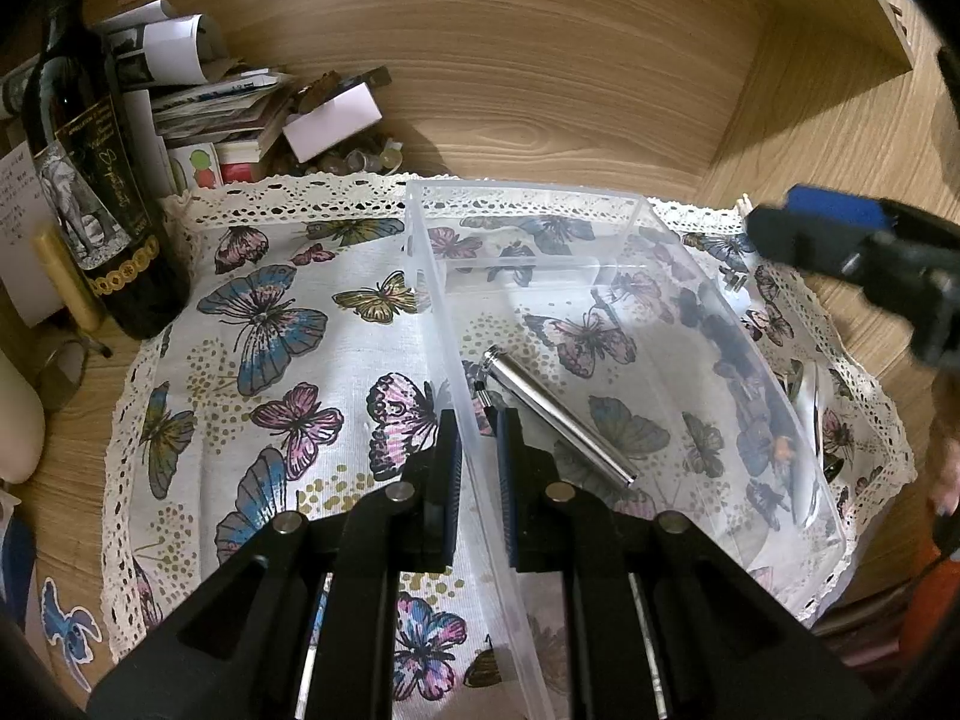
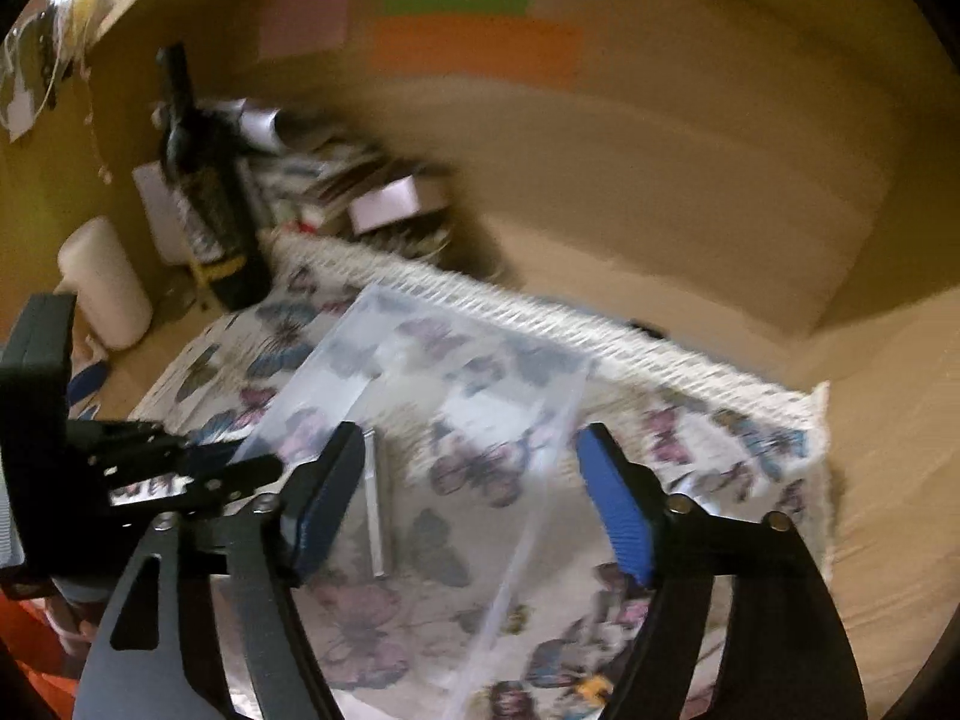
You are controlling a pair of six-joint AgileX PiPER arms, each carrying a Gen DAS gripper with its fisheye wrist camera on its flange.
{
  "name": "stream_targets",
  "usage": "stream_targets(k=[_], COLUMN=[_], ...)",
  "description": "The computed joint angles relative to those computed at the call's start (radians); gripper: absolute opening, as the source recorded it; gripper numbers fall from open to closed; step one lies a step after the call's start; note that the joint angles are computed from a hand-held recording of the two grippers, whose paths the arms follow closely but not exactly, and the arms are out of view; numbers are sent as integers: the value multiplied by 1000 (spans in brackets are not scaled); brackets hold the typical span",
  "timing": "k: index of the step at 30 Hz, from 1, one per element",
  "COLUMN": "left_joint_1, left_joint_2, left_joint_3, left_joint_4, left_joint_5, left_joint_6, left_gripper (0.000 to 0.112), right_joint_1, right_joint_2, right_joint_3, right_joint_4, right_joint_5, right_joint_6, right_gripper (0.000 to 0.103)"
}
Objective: Organize rigid objects
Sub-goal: 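Move the right gripper to the white plug adapter and grasp it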
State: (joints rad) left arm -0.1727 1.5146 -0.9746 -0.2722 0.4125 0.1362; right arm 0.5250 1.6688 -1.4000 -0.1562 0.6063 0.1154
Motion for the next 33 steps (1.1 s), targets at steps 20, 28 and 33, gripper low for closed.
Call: stream_targets(k=[20,28,33], left_joint_1=[-3,-3,-3], left_joint_2=[7,0,0], left_joint_3=[-8,4,3], left_joint_4=[17,21,21], left_joint_5=[2,-5,-4], left_joint_6=[-19,-24,-23], left_gripper=[11,10,10], right_joint_1=[-285,-336,-342], right_joint_2=[150,260,302], right_joint_3=[-95,-154,-198], right_joint_4=[40,164,202], right_joint_5=[27,104,158], right_joint_6=[-1,-95,-128], right_gripper=[83,81,65])
